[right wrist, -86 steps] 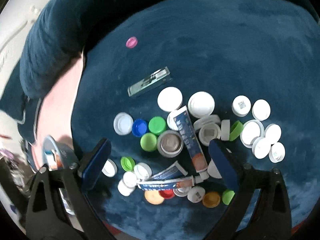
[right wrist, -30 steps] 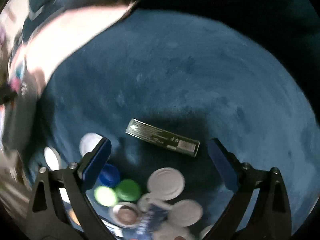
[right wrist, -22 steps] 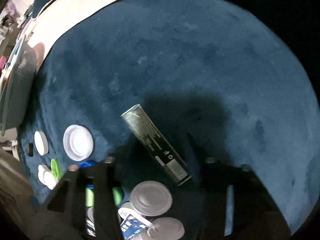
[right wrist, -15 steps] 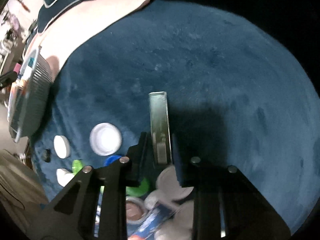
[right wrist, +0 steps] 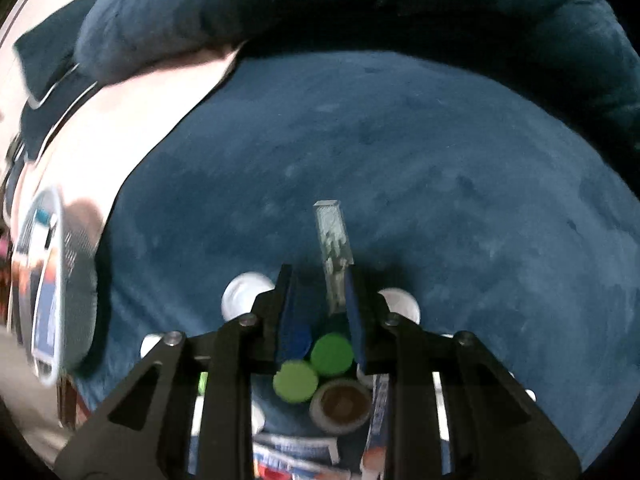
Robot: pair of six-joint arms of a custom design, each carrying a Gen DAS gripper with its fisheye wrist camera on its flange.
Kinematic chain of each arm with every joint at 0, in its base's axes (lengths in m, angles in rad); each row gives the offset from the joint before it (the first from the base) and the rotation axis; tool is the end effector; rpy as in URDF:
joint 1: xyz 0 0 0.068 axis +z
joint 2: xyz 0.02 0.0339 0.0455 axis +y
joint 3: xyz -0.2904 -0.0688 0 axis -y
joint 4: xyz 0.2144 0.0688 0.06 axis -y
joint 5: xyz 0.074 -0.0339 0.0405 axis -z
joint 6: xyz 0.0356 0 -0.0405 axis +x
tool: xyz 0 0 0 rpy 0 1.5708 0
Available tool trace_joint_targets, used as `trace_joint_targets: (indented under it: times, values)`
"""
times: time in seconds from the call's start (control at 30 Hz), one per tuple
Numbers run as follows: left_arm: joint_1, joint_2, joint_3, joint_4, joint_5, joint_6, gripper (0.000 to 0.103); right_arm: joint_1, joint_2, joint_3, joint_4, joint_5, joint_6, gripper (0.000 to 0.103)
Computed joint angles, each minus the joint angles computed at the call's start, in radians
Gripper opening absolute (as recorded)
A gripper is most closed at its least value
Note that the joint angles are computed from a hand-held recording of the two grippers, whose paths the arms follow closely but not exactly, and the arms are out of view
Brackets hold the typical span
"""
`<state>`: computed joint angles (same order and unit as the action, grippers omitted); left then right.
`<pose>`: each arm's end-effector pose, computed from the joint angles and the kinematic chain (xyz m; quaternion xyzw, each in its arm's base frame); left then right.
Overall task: Organize objects
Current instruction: 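Carry the pink cap over the basket and open the left tool while the right holds its stick, then carry the black-silver stick over the basket with the right tool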
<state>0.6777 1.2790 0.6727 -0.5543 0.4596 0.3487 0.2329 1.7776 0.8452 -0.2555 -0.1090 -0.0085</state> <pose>0.1572 0.1062 0.2216 -0.1103 0.9480 -0.0969 0.2823 0.2875 0.0722 0.1598 -0.1283 0.9719 0.0744 0.1828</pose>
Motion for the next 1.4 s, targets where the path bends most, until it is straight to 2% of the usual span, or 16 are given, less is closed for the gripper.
trace_joint_targets:
  times: [0.27,0.33,0.37,0.43,0.53,0.63,0.7,0.73,0.77,0.8,0.87,1.0,1.2,1.27,1.4]
  values:
    - [-0.072,-0.003,-0.017,0.049,-0.039,-0.035,0.032,-0.034,0.138,0.031,0.111,-0.04,0.059,0.03]
    - [-0.076,0.004,-0.015,0.053,-0.044,-0.043,0.032,-0.036,0.142,0.012,0.161,-0.058,0.065,0.063]
    - [-0.076,0.009,-0.013,0.054,-0.042,-0.048,0.032,-0.033,0.149,0.005,0.18,-0.057,0.075,0.099]
    - [-0.08,0.011,-0.012,0.062,-0.049,-0.055,0.032,-0.03,0.135,-0.041,0.232,-0.043,0.083,0.103]
    - [-0.092,0.012,-0.011,0.065,-0.055,-0.066,0.033,-0.029,0.183,-0.023,0.22,-0.056,0.078,0.101]
    - [-0.102,0.009,-0.017,0.07,-0.064,-0.064,0.033,-0.034,0.204,-0.019,0.214,-0.076,0.07,0.084]
    - [-0.104,0.005,-0.02,0.071,-0.067,-0.066,0.033,-0.022,0.201,-0.02,0.219,-0.03,0.062,0.053]
    - [-0.1,0.008,-0.02,0.073,-0.064,-0.063,0.033,-0.018,0.194,-0.022,0.215,-0.014,0.06,0.043]
    - [-0.097,0.007,-0.02,0.071,-0.063,-0.064,0.033,-0.013,0.183,-0.027,0.214,-0.007,0.054,0.029]
    - [-0.09,0.008,-0.018,0.07,-0.06,-0.062,0.033,0.0,0.168,-0.036,0.218,0.018,0.053,0.026]
    - [-0.082,0.009,-0.016,0.07,-0.058,-0.066,0.033,0.022,0.144,-0.049,0.221,0.043,0.051,0.021]
    - [-0.022,0.02,-0.002,0.052,-0.017,-0.031,0.033,0.06,0.051,-0.079,0.186,0.041,0.08,0.021]
    - [0.142,0.053,0.048,-0.022,0.069,0.064,0.033,0.189,-0.166,-0.097,0.093,-0.017,0.227,0.021]
    - [0.202,0.065,0.066,-0.058,0.097,0.1,0.033,0.238,-0.221,-0.095,0.075,-0.006,0.266,0.021]
    - [0.242,0.056,0.067,-0.087,0.104,0.145,0.033,0.16,-0.235,-0.122,0.136,-0.057,0.346,0.023]
